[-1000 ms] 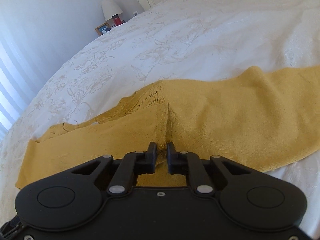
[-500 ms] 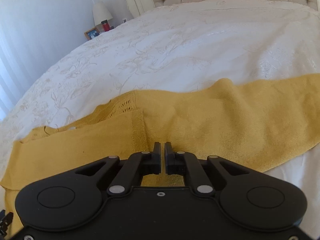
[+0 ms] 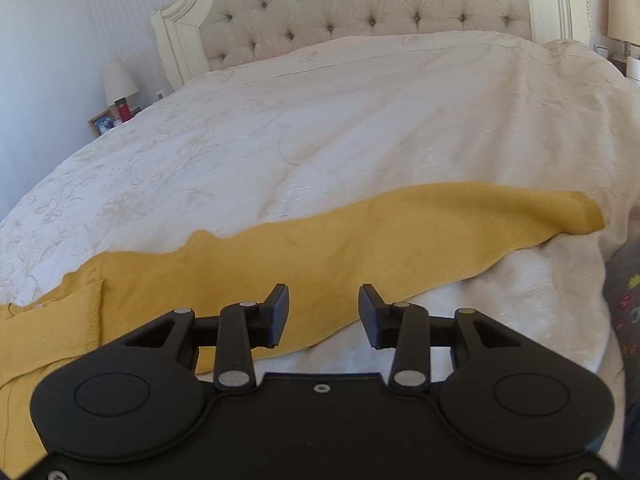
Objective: Fold small clothes
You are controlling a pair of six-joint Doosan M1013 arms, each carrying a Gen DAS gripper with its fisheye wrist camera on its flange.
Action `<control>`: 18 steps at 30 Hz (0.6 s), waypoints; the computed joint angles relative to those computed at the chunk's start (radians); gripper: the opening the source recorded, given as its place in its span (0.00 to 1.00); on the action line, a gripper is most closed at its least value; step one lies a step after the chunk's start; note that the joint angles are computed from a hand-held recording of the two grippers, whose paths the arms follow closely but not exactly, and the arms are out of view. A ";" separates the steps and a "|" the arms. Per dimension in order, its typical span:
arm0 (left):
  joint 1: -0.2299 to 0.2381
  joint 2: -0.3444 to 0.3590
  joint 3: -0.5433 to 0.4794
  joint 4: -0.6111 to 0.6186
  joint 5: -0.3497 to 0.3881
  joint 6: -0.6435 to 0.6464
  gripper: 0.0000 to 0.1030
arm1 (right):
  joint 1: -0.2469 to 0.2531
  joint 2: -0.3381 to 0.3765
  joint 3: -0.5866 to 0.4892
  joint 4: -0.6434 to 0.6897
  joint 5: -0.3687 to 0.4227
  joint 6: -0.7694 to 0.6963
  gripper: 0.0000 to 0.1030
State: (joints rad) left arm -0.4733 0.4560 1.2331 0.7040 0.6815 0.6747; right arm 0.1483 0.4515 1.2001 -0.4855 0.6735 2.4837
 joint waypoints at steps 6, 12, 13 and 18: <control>-0.005 0.006 -0.009 0.014 0.020 0.004 0.65 | -0.046 0.005 -0.029 -0.010 0.073 -0.066 0.48; -0.013 0.012 -0.017 0.040 0.044 0.004 0.66 | -0.095 0.007 -0.065 0.009 0.115 -0.156 0.52; -0.015 0.013 -0.019 0.046 0.049 0.004 0.66 | -0.104 0.009 -0.074 0.016 0.127 -0.169 0.54; -0.019 0.016 -0.022 0.057 0.061 0.004 0.67 | -0.136 0.038 -0.130 0.055 0.209 -0.202 0.55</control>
State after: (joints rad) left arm -0.4923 0.4721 1.2107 0.7615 0.7423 0.6787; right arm 0.0127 0.4892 1.0705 -0.4300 0.8829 2.2815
